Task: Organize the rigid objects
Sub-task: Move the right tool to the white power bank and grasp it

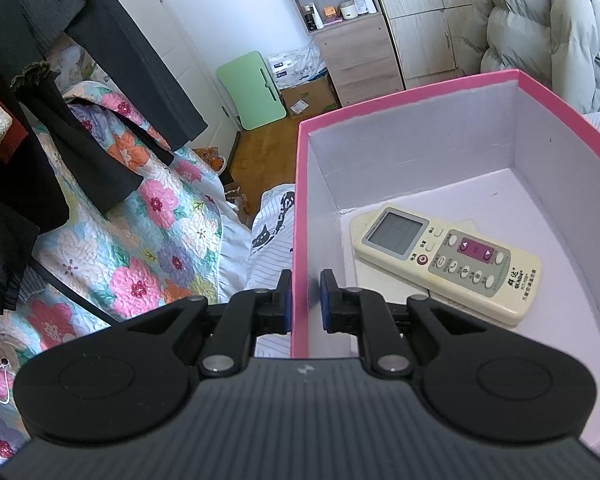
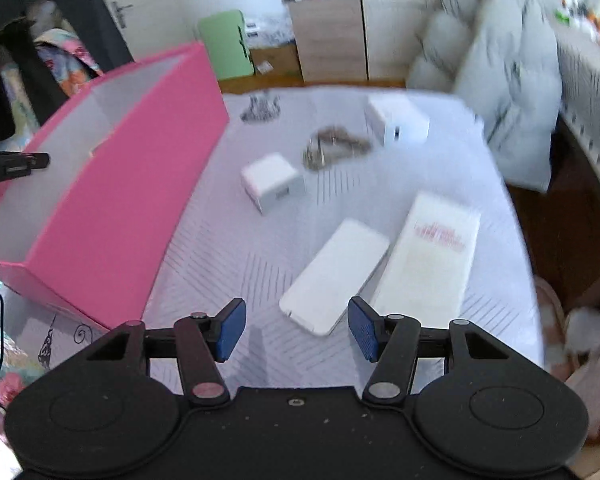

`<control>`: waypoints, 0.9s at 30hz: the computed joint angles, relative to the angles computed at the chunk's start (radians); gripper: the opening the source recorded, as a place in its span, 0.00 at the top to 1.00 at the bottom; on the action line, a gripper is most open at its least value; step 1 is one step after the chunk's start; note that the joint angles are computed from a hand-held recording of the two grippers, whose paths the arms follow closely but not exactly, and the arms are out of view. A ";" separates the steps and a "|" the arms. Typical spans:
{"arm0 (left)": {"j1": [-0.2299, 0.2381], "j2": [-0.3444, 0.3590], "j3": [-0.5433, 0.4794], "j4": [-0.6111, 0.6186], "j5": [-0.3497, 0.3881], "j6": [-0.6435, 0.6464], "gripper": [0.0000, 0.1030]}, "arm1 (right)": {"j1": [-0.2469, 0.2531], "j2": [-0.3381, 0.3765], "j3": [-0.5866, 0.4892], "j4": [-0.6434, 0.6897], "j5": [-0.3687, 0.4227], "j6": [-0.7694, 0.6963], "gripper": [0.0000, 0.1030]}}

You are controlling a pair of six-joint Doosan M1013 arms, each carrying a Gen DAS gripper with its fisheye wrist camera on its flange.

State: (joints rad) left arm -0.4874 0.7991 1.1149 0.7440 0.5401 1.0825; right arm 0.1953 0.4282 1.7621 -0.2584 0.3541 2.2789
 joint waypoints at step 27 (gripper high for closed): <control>0.003 -0.006 0.012 -0.003 -0.033 0.007 0.90 | 0.076 0.001 -0.040 -0.886 -0.016 0.786 0.58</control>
